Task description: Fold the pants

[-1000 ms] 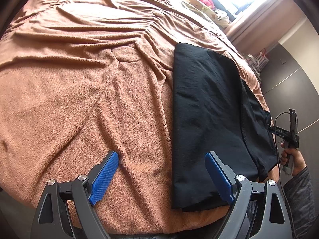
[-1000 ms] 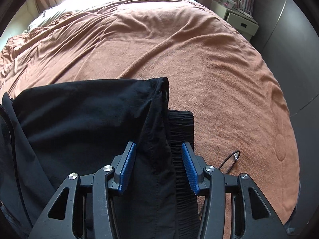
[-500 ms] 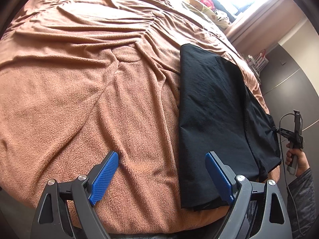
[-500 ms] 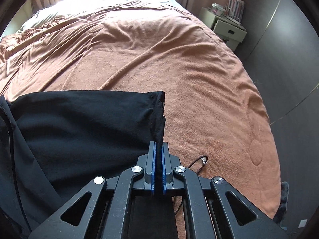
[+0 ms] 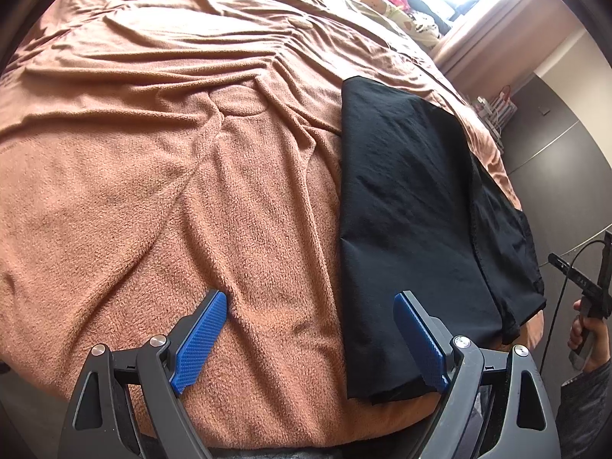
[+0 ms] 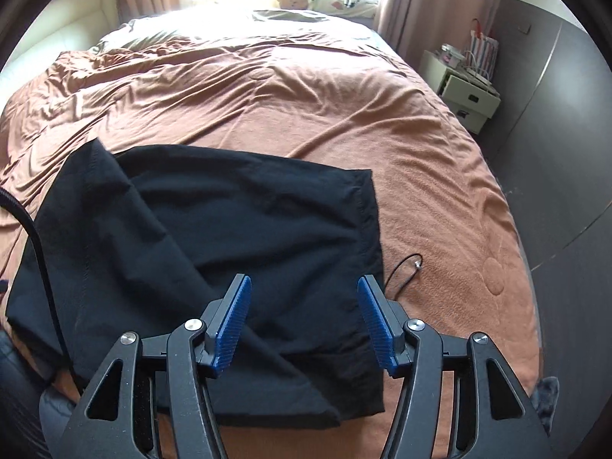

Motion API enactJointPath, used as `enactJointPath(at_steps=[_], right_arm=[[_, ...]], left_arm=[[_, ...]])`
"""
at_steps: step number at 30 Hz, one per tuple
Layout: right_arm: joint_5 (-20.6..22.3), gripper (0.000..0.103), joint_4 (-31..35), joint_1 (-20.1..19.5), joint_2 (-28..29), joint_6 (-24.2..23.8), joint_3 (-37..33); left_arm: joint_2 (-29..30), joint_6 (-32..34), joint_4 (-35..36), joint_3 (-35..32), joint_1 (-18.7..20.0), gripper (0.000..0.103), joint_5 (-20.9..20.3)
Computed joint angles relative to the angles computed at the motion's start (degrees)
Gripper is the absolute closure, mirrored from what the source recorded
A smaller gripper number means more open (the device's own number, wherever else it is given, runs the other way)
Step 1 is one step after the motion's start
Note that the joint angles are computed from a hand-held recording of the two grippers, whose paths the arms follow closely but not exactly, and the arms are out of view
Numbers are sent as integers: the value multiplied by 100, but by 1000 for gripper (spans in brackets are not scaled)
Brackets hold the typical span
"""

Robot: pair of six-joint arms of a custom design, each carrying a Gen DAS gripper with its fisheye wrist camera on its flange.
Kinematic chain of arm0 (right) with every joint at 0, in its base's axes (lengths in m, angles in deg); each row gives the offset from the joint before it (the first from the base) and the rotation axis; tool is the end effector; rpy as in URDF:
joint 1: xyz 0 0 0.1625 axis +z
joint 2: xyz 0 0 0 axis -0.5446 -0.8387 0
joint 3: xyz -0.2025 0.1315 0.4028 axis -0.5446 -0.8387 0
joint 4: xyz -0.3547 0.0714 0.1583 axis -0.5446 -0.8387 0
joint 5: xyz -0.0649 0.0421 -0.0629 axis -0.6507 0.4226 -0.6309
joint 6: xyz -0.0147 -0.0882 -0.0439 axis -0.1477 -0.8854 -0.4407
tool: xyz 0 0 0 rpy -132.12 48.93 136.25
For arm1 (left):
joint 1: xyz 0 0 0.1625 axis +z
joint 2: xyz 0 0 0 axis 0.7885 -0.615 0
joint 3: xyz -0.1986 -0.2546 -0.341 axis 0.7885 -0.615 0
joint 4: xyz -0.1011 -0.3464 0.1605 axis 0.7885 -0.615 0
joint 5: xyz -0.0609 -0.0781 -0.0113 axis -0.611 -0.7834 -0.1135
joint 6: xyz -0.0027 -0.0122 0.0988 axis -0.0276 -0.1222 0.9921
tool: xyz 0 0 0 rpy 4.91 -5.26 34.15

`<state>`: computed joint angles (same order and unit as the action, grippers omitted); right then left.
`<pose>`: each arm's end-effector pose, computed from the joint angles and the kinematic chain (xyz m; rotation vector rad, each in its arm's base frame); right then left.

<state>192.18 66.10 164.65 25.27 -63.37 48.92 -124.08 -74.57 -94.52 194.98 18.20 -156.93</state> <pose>0.3864 -0.3723 0.1041 0.0394 -2.0821 0.9108 -0.0066 -0.5136 0.2965 0.3502 2.7921 -0.5104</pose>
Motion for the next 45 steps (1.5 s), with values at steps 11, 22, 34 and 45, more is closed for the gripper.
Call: enactJointPath(at_steps=[11,22,34,45], right_arm=[[-775,47,-638,531,183,-506,204],[-1427,47,-971,526,307,-1147,136],[-1575,47,-796,399,603,-1649,-178],[-1289,93,-683,454,448,-1813,-307]], left_arm=[[18,115,128,63,-142,13,211],[-8,209,135,57,-71,25,73],[-66,195,205,26,11,25,-86],[-85,114,199,-13,94,25,-238]])
